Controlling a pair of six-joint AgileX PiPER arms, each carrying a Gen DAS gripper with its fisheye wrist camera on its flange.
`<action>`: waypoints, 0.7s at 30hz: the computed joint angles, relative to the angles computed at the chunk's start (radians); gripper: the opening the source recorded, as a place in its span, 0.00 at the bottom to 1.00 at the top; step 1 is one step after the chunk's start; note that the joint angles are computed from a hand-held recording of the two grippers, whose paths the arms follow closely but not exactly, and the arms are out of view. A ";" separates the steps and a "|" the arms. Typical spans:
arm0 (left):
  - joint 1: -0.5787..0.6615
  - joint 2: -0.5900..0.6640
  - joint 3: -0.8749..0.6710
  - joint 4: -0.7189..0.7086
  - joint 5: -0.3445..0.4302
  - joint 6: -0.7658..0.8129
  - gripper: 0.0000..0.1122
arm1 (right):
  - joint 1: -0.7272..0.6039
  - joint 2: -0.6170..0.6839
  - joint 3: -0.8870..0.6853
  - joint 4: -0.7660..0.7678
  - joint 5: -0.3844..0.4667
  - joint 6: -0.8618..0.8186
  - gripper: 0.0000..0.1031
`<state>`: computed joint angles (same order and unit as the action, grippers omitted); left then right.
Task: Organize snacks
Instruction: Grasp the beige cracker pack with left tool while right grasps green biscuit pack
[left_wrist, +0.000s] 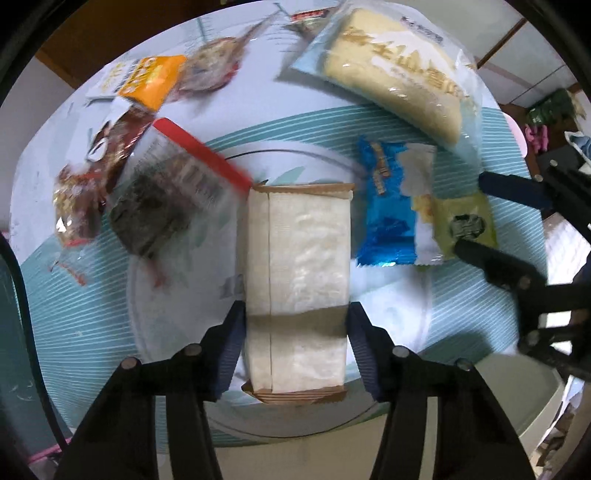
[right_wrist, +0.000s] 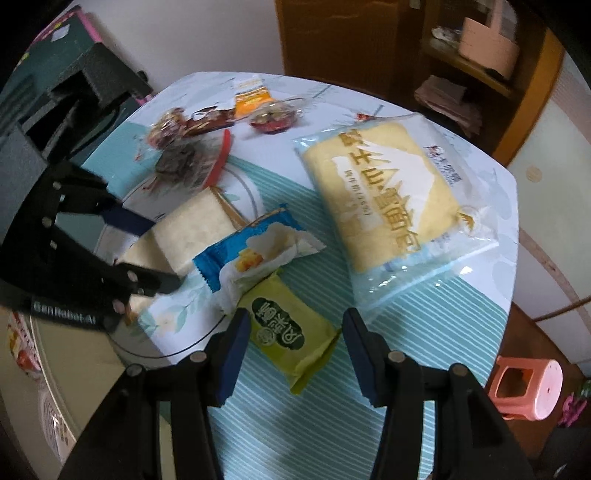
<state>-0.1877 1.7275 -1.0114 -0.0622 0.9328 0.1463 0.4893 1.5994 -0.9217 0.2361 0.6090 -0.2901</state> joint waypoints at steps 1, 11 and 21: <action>0.018 -0.003 -0.001 -0.003 0.006 0.017 0.47 | 0.000 0.008 -0.009 0.015 0.006 -0.019 0.51; 0.034 0.005 -0.020 0.014 0.028 0.039 0.50 | 0.012 0.105 -0.111 0.111 0.144 -0.108 0.59; 0.008 -0.009 -0.030 0.022 0.025 0.025 0.47 | 0.162 0.141 -0.166 -0.164 0.141 0.170 0.58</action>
